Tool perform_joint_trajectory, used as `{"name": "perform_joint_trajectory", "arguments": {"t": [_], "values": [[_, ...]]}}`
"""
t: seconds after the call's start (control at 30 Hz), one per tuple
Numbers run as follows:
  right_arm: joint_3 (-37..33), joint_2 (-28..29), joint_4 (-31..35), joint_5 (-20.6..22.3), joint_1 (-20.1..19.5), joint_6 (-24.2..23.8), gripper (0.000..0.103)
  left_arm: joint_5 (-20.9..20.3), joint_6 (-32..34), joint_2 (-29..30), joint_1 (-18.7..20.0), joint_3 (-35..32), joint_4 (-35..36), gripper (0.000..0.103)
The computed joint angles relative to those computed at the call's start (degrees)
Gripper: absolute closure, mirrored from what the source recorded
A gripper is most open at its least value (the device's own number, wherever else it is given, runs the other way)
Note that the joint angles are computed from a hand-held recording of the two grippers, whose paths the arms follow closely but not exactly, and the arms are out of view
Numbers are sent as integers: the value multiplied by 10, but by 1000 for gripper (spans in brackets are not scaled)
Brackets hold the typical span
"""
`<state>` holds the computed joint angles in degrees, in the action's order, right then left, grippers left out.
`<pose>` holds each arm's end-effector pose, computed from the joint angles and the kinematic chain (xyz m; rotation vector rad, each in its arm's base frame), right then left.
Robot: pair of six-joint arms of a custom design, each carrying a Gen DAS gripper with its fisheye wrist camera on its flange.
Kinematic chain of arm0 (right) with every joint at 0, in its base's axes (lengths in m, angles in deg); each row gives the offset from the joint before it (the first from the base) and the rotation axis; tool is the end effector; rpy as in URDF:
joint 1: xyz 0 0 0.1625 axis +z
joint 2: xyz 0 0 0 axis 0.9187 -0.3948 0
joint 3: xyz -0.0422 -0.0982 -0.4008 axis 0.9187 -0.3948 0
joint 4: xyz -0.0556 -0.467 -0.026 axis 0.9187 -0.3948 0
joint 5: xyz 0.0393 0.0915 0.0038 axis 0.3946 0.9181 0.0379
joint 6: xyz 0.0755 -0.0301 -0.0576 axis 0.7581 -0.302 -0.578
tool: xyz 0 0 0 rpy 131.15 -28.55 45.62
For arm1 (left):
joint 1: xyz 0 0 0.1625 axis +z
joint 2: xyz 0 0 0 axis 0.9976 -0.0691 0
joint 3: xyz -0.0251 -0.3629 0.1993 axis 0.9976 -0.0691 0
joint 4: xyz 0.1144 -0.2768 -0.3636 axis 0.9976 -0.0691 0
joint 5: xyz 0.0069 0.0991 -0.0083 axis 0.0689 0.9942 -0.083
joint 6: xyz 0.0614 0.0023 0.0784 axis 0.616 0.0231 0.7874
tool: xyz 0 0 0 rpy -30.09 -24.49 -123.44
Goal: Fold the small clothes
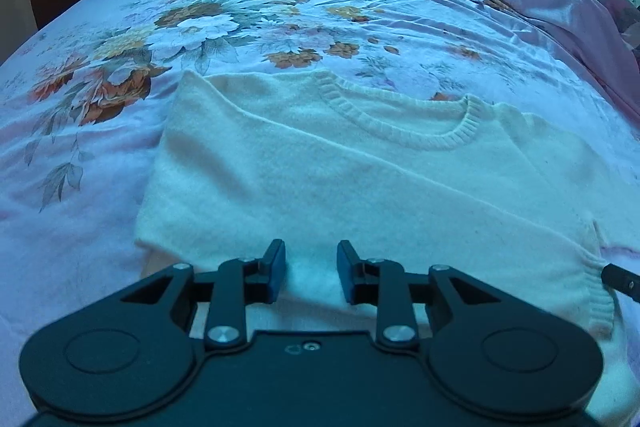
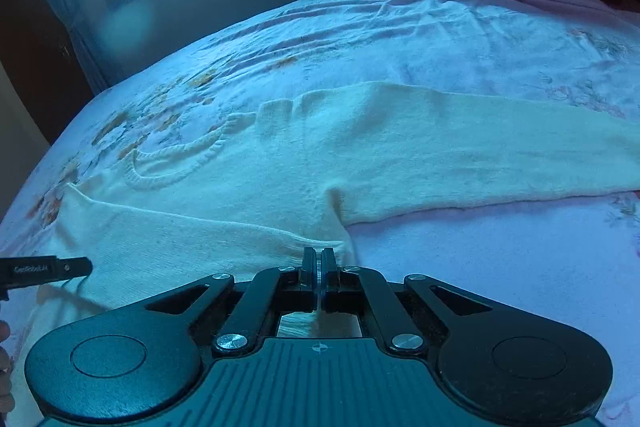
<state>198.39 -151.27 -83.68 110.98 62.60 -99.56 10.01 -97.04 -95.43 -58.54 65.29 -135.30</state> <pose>0.2518 -0.2277 0.1153 -0.0628 -2.3254 1.2473 -0.1426 -0.3078 0.2432 0.5271 2.3494 -0.7138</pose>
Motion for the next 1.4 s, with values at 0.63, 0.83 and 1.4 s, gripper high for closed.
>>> {"name": "perform_joint_trajectory", "arguments": {"t": [0.63, 0.83, 1.4], "values": [[133, -443, 168, 60, -131, 105, 32, -45, -175, -46, -93, 1, 161, 71], [146, -527, 128, 15, -231, 36, 64, -29, -183, -42, -80, -9, 170, 71], [20, -187, -122, -133, -68, -129, 97, -15, -211, -122, -77, -18, 244, 71]]}}
